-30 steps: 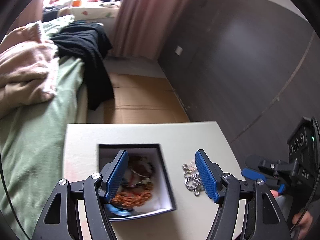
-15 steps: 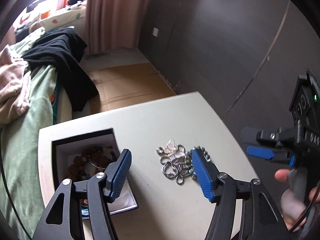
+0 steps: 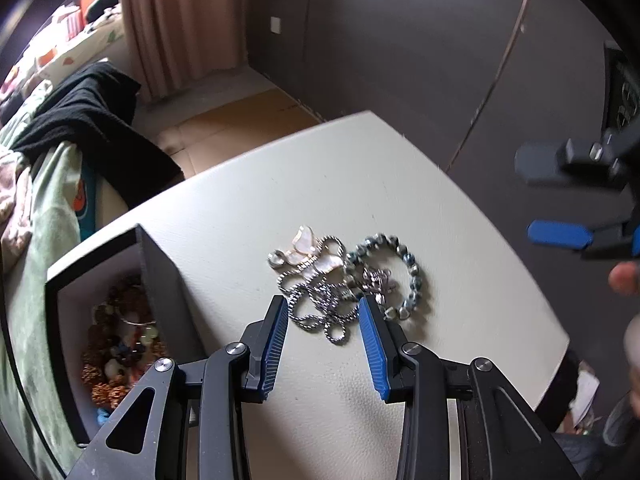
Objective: Organize jewelry
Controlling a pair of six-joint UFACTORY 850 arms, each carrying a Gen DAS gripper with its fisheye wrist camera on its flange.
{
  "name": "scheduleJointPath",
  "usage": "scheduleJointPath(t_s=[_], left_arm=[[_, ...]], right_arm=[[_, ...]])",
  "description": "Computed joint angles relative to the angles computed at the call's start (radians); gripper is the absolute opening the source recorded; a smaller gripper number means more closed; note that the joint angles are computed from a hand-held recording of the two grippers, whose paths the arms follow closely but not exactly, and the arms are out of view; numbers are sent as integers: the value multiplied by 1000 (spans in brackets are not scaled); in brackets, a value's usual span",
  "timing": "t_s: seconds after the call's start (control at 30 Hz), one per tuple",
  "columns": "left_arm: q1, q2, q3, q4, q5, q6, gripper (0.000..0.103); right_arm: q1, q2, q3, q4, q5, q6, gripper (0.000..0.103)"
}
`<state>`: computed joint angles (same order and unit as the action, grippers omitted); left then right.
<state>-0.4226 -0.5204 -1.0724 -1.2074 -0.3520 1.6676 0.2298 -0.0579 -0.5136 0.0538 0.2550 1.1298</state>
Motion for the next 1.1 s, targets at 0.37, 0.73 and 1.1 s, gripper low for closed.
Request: scheduleJointPath(t_s=[0.37, 0.73, 1.1], left_arm=[[-38, -59, -40, 136, 96, -137, 38], [-23, -89, -61, -41, 57, 7, 11], [58, -3, -22, -233, -79, 122, 4]], right_arm=[[-16, 25, 24, -31, 11, 31, 103], [-21, -48, -23, -203, 3, 174, 103], [-1, -157, -114, -292, -69, 203, 73]])
